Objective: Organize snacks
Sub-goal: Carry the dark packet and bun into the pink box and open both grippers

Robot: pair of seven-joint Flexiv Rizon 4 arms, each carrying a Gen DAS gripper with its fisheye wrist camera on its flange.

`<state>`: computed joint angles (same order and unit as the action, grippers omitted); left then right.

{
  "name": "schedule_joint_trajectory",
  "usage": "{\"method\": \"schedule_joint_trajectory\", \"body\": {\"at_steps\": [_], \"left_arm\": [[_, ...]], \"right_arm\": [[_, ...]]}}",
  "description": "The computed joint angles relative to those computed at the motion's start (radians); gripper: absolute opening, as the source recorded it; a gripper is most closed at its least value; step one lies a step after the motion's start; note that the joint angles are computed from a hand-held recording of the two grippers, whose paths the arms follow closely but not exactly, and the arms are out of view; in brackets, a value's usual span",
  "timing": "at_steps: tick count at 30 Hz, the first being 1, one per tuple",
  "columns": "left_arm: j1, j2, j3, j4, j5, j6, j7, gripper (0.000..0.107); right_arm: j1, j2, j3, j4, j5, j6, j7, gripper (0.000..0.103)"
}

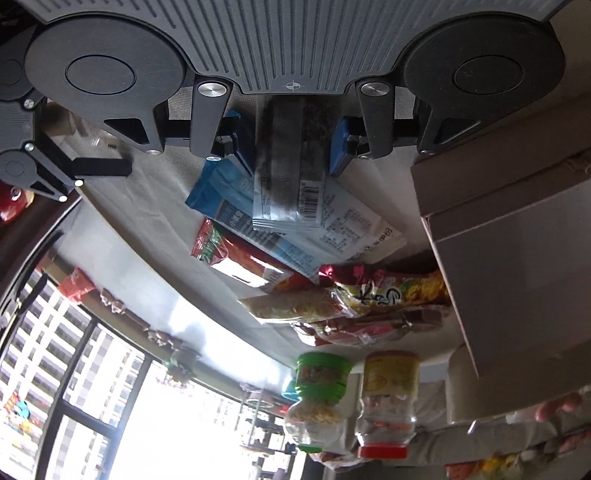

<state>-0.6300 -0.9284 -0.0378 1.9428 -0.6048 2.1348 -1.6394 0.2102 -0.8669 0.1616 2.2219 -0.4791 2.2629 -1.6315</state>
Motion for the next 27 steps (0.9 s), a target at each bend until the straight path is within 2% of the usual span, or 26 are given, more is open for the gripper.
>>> {"method": "schedule_joint_trajectory", "body": {"at_steps": [2,6,11,14,16,17,18,20,23,27], "left_arm": [[0.032,0.002,-0.028,0.020,0.039,0.028,-0.030,0.046],[0.020,0.029,-0.046,0.078,0.057,0.050,-0.061,0.043],[-0.069,0.049,-0.053,0.172,-0.066,0.150,-0.165,0.042],[-0.135,0.060,-0.063,0.213,-0.184,0.197,-0.201,0.042],[-0.141,0.063,-0.085,0.237,-0.194,0.228,-0.231,0.042],[-0.144,0.062,-0.092,0.241,-0.198,0.234,-0.234,0.042],[-0.158,0.060,-0.091,0.241,-0.216,0.240,-0.225,0.042],[-0.182,0.052,-0.091,0.232,-0.259,0.253,-0.204,0.042],[-0.206,0.041,-0.100,0.208,-0.336,0.263,-0.160,0.042],[-0.233,0.031,-0.122,0.175,-0.439,0.272,-0.064,0.042]], "right_arm": [[-0.011,0.001,0.005,0.000,-0.016,-0.006,0.002,0.103],[-0.029,0.002,0.010,0.006,-0.041,-0.009,-0.002,0.103],[-0.014,-0.005,0.004,0.012,-0.032,0.020,-0.027,0.103],[0.047,0.030,-0.028,0.038,0.011,0.022,-0.089,0.103],[0.119,0.052,-0.062,0.079,0.098,0.095,-0.189,0.103],[0.126,0.058,-0.063,0.102,0.110,0.141,-0.236,0.103],[0.109,0.064,-0.054,0.126,0.097,0.183,-0.268,0.103],[0.011,0.088,-0.020,0.168,-0.027,0.211,-0.264,0.103],[-0.150,0.125,0.010,0.198,-0.257,0.156,-0.147,0.103],[-0.171,0.144,0.006,0.197,-0.236,0.043,-0.029,0.103]]}}
